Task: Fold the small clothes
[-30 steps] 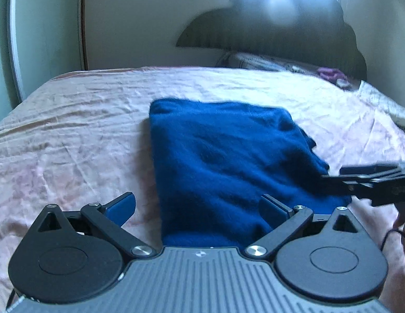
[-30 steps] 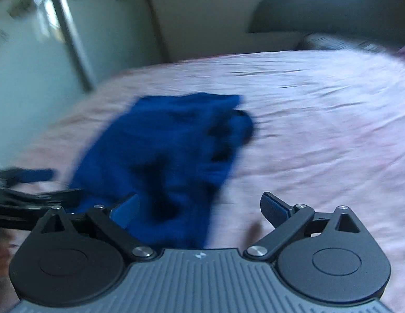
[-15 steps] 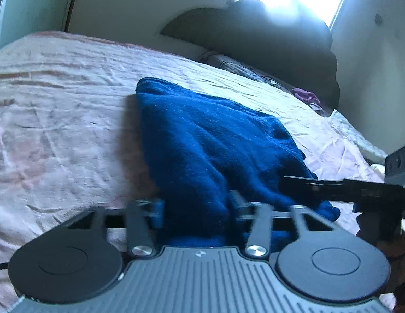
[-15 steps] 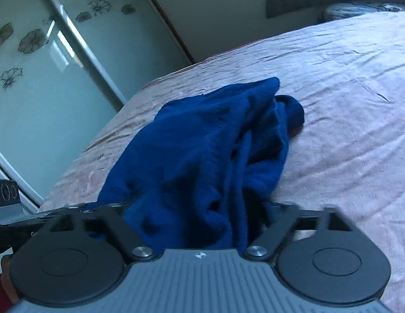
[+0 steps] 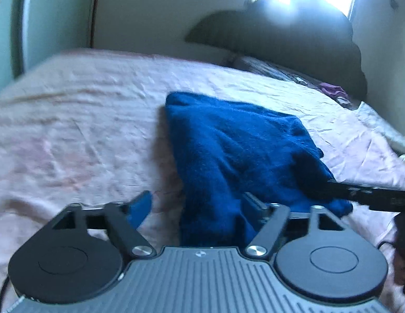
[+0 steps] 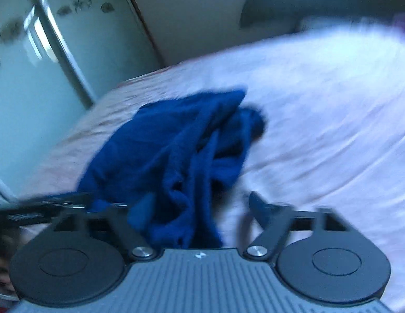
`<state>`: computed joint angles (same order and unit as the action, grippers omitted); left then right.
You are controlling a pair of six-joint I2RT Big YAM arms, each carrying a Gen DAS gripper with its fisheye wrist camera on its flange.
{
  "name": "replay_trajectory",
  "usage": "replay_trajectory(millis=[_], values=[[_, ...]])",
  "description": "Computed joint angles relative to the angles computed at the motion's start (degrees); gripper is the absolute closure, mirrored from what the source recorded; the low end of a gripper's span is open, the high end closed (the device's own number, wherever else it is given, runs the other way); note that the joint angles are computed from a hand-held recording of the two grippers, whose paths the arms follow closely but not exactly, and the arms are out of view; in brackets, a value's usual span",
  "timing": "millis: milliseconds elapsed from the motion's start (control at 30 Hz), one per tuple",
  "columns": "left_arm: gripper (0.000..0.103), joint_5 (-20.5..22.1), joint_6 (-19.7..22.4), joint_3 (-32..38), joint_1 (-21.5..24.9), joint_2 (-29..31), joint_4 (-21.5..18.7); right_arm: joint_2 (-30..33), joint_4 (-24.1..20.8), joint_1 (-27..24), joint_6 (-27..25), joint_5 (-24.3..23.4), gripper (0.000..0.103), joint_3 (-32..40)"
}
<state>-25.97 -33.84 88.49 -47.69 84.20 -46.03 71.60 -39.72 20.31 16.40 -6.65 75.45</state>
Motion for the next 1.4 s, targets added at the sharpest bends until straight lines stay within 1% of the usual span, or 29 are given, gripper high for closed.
replay_trajectory(millis=[33,67,100,133,167,267,300,367,400,500,533,567,600,633,667,700,733,767,800,833,867,900,933,1033,1100,1233,1400], values=[[0.019,-2.1,0.2,0.2,-1.2,-0.1,-0.8,-1.4,0.5,1.3,-1.7,3.5,0.011,-0.8],[0.015,-3.9,0.1,0.6,-2.3,0.0,-2.1,-2.7,0.6,2.7,-3.0,5.6,0.008,-1.4],[0.013,-5.6,-0.2,1.1,-3.4,0.2,-3.6,-3.6,0.4,3.3,-3.8,5.8,0.0,-1.9],[0.01,-7.0,-0.8,1.6,-4.3,0.6,-5.0,-4.1,-0.4,4.4,-4.6,6.3,0.0,-2.0],[0.009,-8.4,-1.6,1.9,-5.2,0.8,-6.3,-4.5,-1.1,5.1,-5.4,6.9,0.0,-2.1],[0.008,-11.4,-4.6,2.4,-7.0,1.5,-9.2,-5.1,-3.1,8.9,-6.4,12.9,0.0,-3.0],[0.008,-11.9,-5.5,2.4,-7.3,1.5,-10.0,-5.3,-3.3,9.4,-6.1,13.8,0.0,-3.3],[0.006,-12.7,-7.0,2.0,-7.7,1.2,-10.7,-6.6,-3.5,9.6,-4.5,13.7,0.0,-4.6],[0.005,-12.9,-7.7,1.9,-7.9,1.1,-11.2,-7.1,-4.3,9.5,-2.9,13.3,0.0,-4.8],[0.005,-14.3,-9.6,1.5,-8.6,0.8,-12.4,-6.3,-11.0,8.8,4.7,11.4,0.0,-2.0],[0.004,-14.7,-10.0,1.5,-8.9,0.8,-13.0,-6.3,-12.1,8.1,6.7,9.4,0.0,-1.6],[0.004,-15.0,-10.2,1.5,-9.1,0.8,-13.2,-6.6,-13.0,7.3,8.7,6.3,0.0,-1.4],[0.004,-15.1,-10.2,1.3,-9.3,0.7,-13.3,-7.3,-13.4,6.1,10.6,1.5,0.0,-1.6],[0.004,-15.2,-10.1,1.2,-9.5,0.6,-13.5,-7.8,-12.8,4.5,12.5,-4.3,0.0,-2.0],[0.004,-15.5,-10.2,1.2,-9.6,0.7,-13.8,-8.6,-11.0,2.4,15.1,-12.3,0.0,-2.9],[0.004,-16.0,-10.3,1.2,-9.8,0.9,-14.2,-9.6,-6.8,-0.2,19.4,-22.0,0.0,-5.0],[0.003,-16.4,-10.4,1.2,-10.0,1.0,-14.5,-10.5,-3.0,-1.4,23.0,-26.3,0.0,-6.6],[0.003,-16.8,-10.6,1.2,-10.1,1.2,-14.9,-11.1,-2.1,-1.0,22.8,-24.7,0.0,-7.0],[0.003,-16.9,-11.0,1.2,-10.2,1.3,-15.3,-11.3,-4.0,1.1,18.4,-17.3,0.0,-6.1],[0.003,-16.9,-11.3,1.0,-10.2,1.3,-15.4,-10.6,-8.3,4.3,12.9,-6.6,0.0,-4.1],[0.003,-16.8,-11.6,0.8,-10.3,1.2,-15.3,-9.6,-11.3,7.2,8.8,2.5,0.0,-2.6],[0.003,-16.7,-11.8,0.5,-10.3,1.1,-15.3,-9.0,-12.1,8.7,6.1,6.7,0.0,-2.4],[0.003,-16.6,-12.1,0.4,-10.3,1.1,-15.3,-9.1,-11.5,9.1,5.6,6.9,0.0,-3.0],[0.003,-16.5,-12.2,0.1,-10.4,0.9,-14.8,-10.1,-7.4,9.0,8.0,5.6,0.0,-6.1],[0.003,-16.5,-12.3,0.1,-10.4,0.8,-14.7,-10.1,-5.4,9.8,8.1,8.0,0.0,-7.4],[0.001,-16.7,-12.5,0.1,-10.5,0.9,-14.8,-9.2,-6.5,11.3,6.1,12.3,0.0,-7.6],[0.001,-16.8,-12.8,0.1,-10.6,1.1,-15.1,-8.4,-5.5,14.1,2.6,17.5,0.0,-8.3]])
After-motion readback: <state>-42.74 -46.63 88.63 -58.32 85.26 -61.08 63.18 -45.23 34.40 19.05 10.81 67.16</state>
